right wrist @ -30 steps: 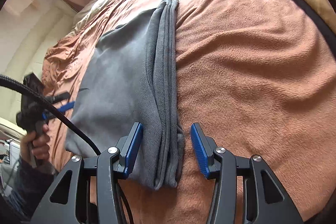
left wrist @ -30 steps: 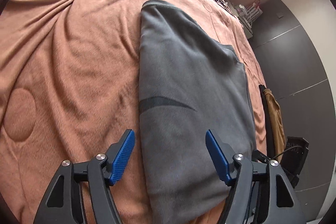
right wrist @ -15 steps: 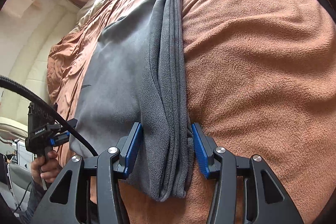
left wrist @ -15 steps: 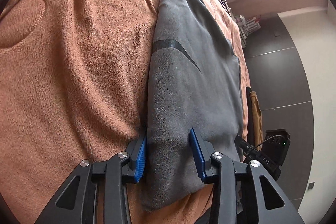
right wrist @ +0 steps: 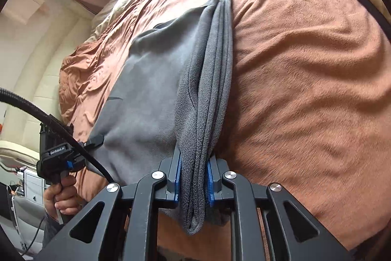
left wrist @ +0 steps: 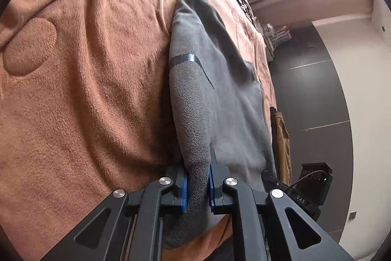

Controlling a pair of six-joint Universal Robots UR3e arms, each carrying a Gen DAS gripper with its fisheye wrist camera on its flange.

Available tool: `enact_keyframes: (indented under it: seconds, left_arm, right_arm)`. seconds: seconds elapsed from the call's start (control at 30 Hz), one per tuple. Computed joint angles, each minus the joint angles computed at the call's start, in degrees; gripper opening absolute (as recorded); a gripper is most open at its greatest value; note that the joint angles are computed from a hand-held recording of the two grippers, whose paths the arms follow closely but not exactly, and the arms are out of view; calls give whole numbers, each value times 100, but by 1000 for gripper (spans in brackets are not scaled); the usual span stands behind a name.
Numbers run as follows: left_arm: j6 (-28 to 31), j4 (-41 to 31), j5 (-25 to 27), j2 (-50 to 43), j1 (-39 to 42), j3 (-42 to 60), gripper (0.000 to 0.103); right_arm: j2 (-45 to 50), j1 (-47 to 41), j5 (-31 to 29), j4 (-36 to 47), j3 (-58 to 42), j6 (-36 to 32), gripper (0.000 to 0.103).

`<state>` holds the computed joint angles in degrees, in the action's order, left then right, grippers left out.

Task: Fold small clothes

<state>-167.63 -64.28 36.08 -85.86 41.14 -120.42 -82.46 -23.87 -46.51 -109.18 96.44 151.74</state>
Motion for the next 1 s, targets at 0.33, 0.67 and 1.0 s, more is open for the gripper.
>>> enact_keyframes:
  seconds: [0.33,0.67,1.0]
  left_arm:
    - [2248,-3077,231,1076,1272,246,12]
    - [4039,-5321,711,2209,2648,34,12]
    - [5087,-6718,1280,3279,3552,-47,13]
  right_arm:
    - [-559,181,135,-156,913,129,13]
    - [-1041,285,141,-266,1539,-23,13]
    - [-1356,705,-271,-1043,1970,400,16]
